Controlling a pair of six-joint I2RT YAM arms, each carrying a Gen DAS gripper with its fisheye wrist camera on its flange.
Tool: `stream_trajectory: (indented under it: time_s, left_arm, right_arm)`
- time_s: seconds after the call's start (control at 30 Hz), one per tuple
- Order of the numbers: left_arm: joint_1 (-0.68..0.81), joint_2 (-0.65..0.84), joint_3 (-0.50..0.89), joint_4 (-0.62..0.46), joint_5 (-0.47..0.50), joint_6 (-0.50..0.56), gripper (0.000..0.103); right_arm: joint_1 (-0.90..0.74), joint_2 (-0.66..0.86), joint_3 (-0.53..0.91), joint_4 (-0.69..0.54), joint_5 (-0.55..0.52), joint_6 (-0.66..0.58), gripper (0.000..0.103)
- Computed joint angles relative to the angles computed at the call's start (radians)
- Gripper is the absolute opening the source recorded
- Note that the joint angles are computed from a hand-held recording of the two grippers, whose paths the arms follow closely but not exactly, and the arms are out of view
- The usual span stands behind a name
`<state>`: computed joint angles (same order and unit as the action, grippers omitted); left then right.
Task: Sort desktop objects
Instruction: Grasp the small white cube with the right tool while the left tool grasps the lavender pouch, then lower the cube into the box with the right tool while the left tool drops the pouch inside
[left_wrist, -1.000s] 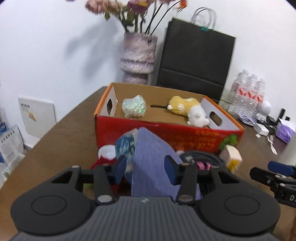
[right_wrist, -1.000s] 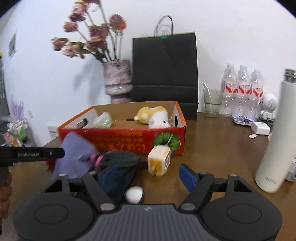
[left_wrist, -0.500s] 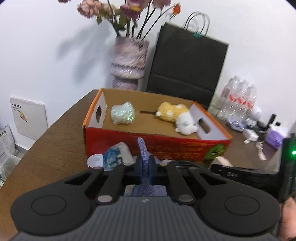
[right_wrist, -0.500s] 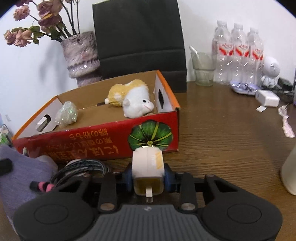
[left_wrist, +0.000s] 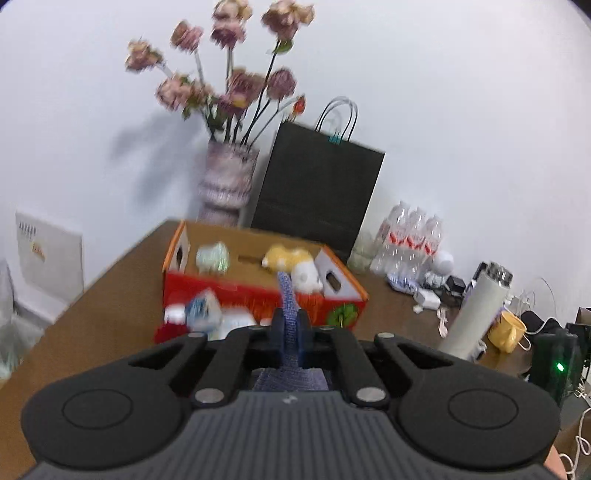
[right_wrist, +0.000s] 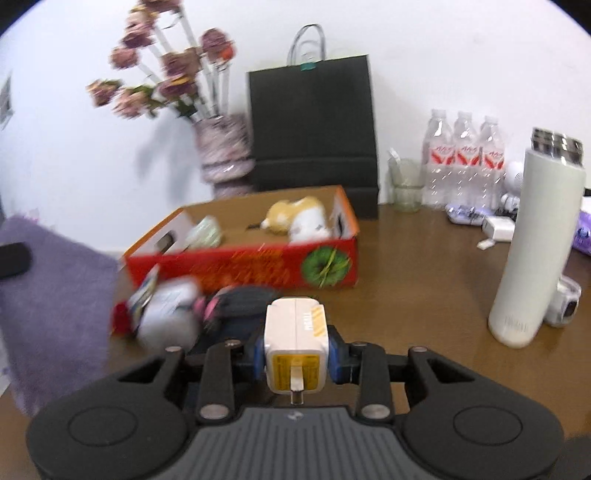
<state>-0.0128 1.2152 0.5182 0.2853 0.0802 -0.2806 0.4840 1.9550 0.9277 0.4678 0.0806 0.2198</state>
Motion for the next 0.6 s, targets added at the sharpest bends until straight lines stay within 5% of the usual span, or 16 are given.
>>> stream_trajectory:
  time_s: [0.37,0.6]
  left_arm:
    - [-0.185,-0.087,-0.125,-0.056,-0.113,-0.041,0.007]
    - [-0.156,-0.032,-0.028,-0.022,-0.093,0.02,0.007]
  right_arm:
    - [0.081,-0.114,-0.297,0.102,0.001,0.025,0.031]
    - [0.039,-0.137,-0.273,0.096,-0.016,0.004,0.031]
